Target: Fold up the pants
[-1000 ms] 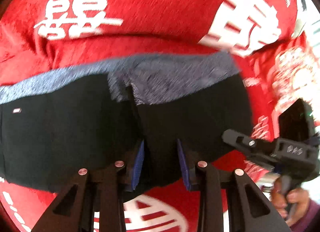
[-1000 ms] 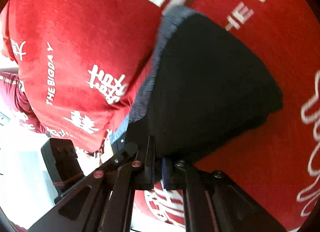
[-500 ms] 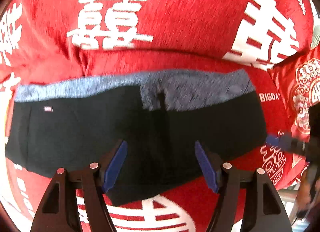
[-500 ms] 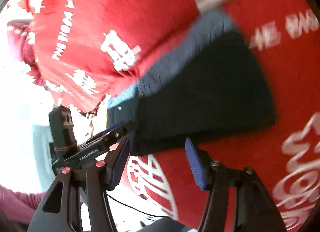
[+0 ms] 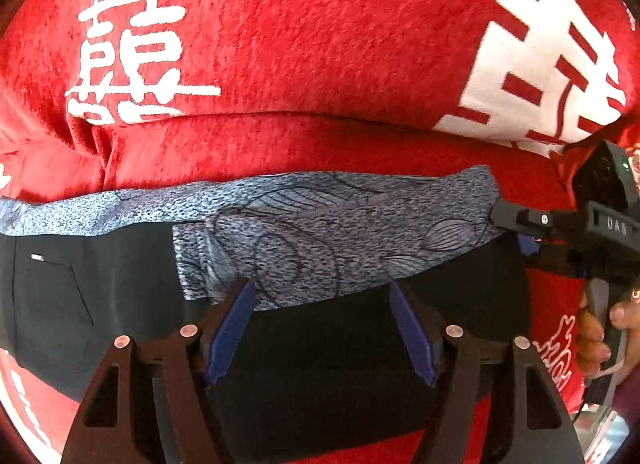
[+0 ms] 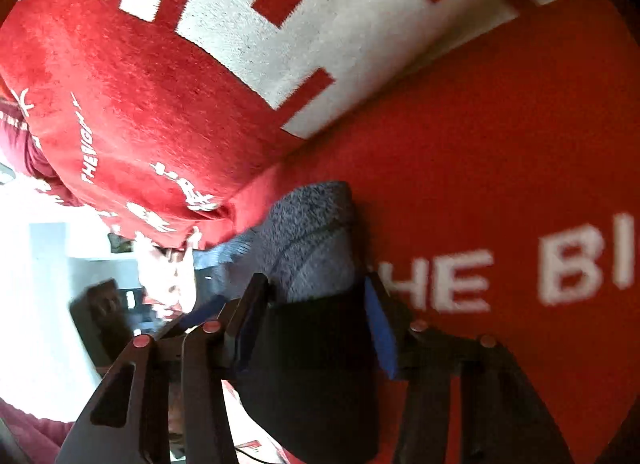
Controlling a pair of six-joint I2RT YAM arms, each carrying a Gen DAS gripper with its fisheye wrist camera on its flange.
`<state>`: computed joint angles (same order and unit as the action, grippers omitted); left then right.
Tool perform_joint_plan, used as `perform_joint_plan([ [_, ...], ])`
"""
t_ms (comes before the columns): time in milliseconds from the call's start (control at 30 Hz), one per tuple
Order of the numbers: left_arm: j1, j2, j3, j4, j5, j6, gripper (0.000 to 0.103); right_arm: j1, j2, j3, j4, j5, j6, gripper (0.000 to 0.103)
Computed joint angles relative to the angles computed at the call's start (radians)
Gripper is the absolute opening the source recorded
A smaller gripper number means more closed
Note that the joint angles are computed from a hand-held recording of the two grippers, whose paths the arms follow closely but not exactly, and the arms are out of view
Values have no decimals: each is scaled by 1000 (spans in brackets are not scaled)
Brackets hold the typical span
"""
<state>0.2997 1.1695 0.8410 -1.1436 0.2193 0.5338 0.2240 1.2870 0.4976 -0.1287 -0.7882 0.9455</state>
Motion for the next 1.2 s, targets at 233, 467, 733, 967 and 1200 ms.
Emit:
perform_joint_plan([
  [233,-28,-47,-34,1,-40,60,71,17,0,164,-298,52,-122,33],
  [467,-16,-78,-86,49,-62,110,71,171,102,334,-512,360,-184,39],
  [733,231,13,8,-9,-112,170,71,243,-95,329,-720,481,-94,59],
  [967,359,-16,23,-9,-215,259,71,486,-178,424,-853,694,64,59],
  [1200,430,-23,22,-30,-227,271,71,655,-48,517,-794,707,138,59],
])
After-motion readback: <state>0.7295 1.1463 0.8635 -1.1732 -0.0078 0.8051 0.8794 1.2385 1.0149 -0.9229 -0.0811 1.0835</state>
